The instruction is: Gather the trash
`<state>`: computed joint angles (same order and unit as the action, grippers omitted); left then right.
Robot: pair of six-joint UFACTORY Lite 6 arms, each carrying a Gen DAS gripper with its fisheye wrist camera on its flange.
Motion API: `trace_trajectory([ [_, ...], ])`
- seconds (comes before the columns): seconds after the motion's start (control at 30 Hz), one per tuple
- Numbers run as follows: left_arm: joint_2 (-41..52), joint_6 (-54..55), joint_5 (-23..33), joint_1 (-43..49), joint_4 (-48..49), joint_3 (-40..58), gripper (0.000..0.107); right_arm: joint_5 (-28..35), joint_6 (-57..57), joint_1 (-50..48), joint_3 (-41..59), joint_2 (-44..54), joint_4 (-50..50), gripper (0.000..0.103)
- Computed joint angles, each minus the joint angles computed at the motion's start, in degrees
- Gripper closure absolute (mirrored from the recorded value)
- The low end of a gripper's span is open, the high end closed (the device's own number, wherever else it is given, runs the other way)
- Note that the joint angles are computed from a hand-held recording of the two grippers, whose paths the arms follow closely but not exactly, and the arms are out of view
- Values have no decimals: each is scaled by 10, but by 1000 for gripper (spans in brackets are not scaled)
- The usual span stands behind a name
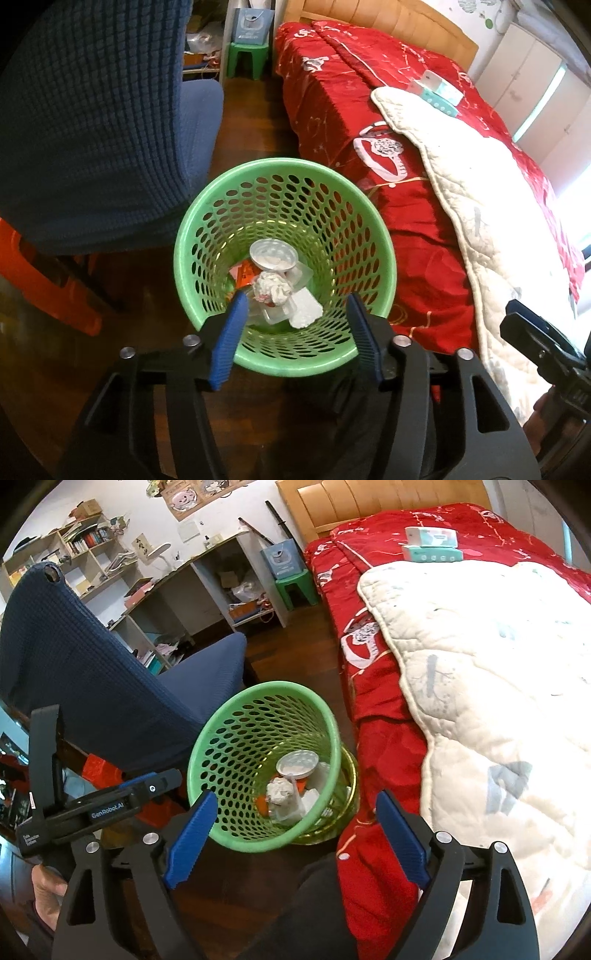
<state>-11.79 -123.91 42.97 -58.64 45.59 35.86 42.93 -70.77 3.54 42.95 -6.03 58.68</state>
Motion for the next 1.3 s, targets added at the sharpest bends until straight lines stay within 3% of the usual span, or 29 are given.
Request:
trace_trajectory([
  [0.47,52,-5,35,-24,15,69,26,10,-16,-63,-27,-54,-21,15],
  [0.73,121,43,67,-31,22,159,23,25,-44,-126,-33,-83,-32,13],
  [1.17,225,113,58,-29,30,304,22,32,-67,-220,-5,-86,-48,12],
  [1.3,263,138,83,-38,25,357,22,34,-72,-243,-2,-91,-49,12],
])
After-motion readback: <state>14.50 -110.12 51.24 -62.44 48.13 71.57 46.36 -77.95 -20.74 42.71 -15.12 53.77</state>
